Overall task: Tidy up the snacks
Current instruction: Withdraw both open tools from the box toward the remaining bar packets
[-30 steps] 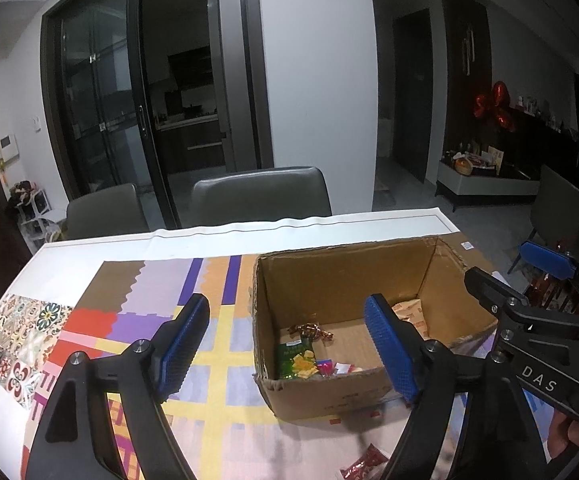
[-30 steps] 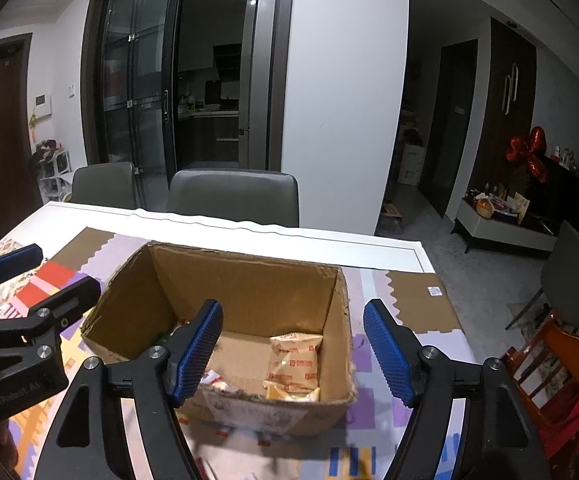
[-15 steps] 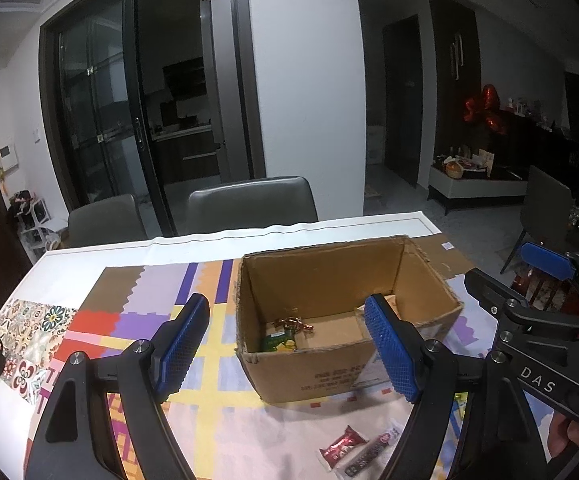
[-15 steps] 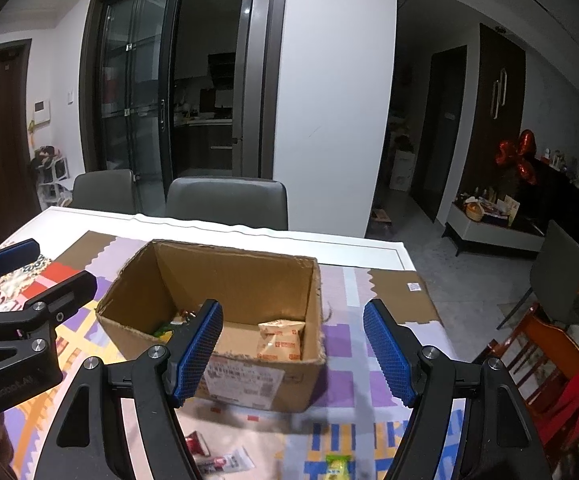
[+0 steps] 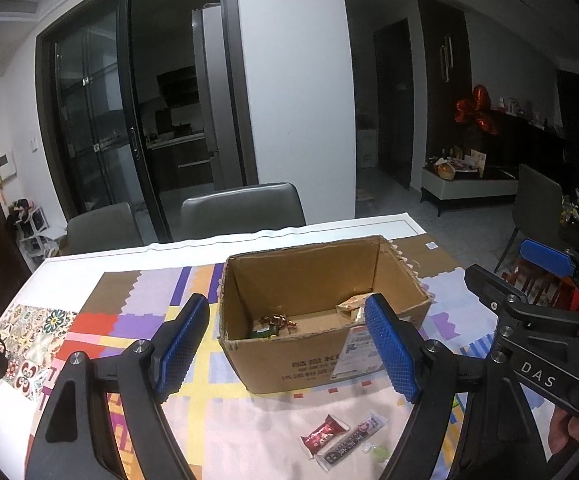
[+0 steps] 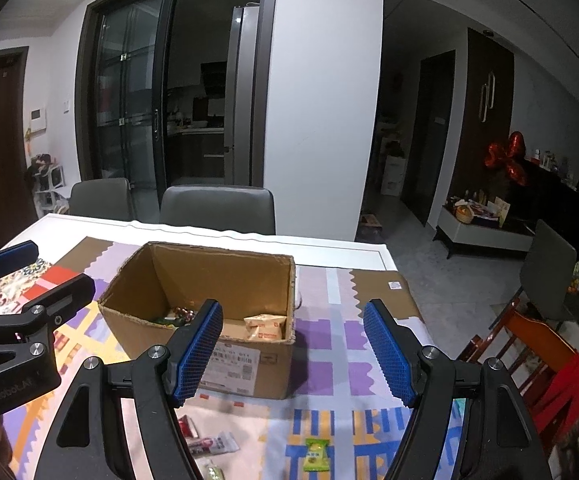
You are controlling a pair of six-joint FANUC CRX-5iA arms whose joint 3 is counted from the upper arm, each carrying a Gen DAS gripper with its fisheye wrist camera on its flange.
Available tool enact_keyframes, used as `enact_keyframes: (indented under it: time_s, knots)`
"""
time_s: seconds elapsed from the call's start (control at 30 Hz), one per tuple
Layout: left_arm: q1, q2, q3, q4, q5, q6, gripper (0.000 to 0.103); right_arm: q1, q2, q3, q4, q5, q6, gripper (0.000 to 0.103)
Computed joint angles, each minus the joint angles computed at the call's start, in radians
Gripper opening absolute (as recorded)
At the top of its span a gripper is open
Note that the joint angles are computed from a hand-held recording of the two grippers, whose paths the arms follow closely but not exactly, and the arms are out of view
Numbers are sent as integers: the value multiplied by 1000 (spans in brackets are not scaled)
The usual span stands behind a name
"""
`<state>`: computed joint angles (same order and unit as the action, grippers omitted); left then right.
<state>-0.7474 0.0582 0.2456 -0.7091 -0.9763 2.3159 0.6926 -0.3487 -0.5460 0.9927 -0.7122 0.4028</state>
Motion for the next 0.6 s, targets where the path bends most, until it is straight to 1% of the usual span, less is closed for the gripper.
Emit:
enact_keyframes:
  time_s: [0.37,0.6]
  knots:
    - [-32,-1,-4,-8,-21,6,80,10,-56,-42,-10,-29,1,74]
    - [-44,-8,-25,-11,-21,15,80,12,-76,-65,-13,-46,-4,74]
